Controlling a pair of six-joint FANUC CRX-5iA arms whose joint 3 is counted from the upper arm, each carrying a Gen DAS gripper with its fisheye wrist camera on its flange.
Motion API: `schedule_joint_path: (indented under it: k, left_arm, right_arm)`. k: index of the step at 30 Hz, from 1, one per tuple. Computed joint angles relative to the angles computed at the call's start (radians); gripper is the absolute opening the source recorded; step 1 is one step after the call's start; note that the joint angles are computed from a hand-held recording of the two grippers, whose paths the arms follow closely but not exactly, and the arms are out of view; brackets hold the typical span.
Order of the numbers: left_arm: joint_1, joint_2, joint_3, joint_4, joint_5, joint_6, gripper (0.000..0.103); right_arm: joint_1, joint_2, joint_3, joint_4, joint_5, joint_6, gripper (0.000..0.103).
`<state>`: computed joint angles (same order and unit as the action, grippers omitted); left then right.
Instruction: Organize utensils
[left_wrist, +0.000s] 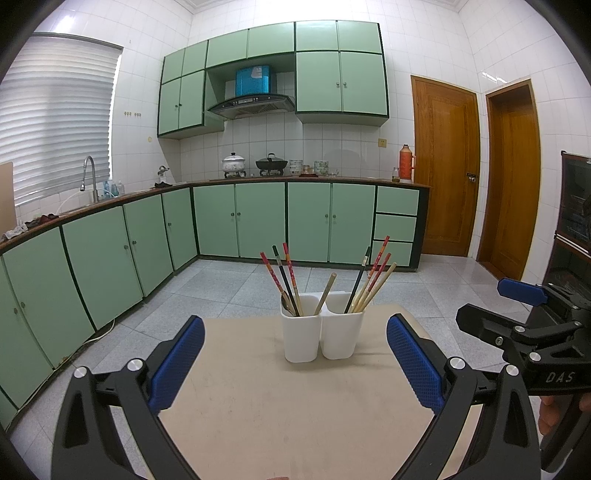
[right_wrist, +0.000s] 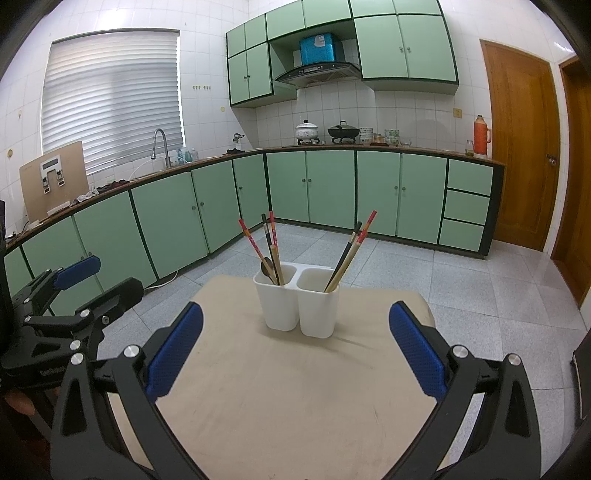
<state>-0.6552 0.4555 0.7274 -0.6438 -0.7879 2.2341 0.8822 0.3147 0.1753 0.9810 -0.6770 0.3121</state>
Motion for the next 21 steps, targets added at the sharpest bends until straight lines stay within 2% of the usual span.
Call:
schedule_joint_path:
  k: [21]
  left_arm:
    - [0.004,-0.009,-0.029,0.006,0.018,0.007,0.097]
  right_arm:
    - [0.003,0.001,0.001,0.001,-0.004,0.0,0.098]
